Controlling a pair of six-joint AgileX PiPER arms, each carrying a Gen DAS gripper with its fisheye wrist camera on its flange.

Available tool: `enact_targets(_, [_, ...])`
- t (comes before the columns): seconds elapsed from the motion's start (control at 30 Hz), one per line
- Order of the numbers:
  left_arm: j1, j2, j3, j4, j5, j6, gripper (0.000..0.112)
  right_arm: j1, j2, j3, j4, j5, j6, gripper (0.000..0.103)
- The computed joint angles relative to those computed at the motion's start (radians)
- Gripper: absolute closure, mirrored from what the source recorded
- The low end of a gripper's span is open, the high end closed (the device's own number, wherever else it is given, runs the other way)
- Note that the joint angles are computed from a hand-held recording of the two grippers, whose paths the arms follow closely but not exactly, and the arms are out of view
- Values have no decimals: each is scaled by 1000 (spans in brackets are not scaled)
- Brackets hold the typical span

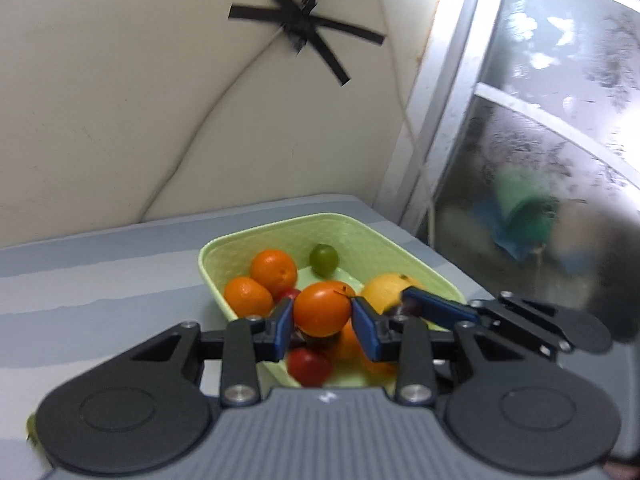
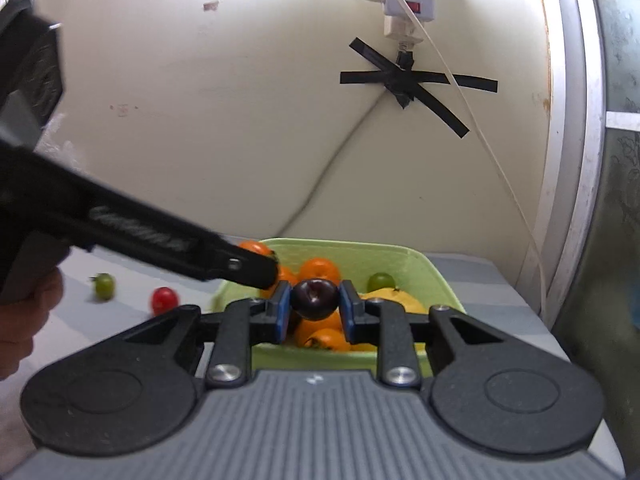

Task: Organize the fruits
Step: 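Carry both tomatoes into the green basket and open both tools, then grasp a green tomato with left tool while right grasps a red tomato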

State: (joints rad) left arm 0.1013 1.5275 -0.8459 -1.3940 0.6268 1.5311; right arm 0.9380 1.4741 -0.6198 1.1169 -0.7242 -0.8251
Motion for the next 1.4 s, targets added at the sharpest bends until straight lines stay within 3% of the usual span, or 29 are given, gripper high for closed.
enact_targets(0.1, [-15,48,-43,-8,-28,-18,75,-1,51,-7,-22,-67,21,58])
enact_targets(0.27, [72,14,-38,-49,71,-18,74,30,49,57,-80,-191,117,58])
enact_targets(0.53, [496,-168,75,-14,307,33,74,104,-11,169,-128,-355,282,60])
enact_targets(0.6, [600,-188,106,21,332,65,74,127,-54,180,-142,-327,310,60])
enact_targets(0.73, [736,-169,149,89,350,128,72,109,-121,145,-278,-96,351,59])
enact_targets(0.83, [746,-128,164,102,330,149,68,166,-71,57,-241,26,262,59])
enact_targets(0.9, [712,-110,177,74,291,187,68,194,3,-38,-137,93,135,59])
enact_targets(1.1, [574,-66,208,-58,146,362,67,170,250,-336,253,145,-283,59])
enact_targets(1.33, [494,-13,198,-137,63,472,70,170,386,-531,493,78,-621,59])
enact_targets(1.4, [478,0,189,-139,35,459,72,141,404,-571,590,98,-711,59])
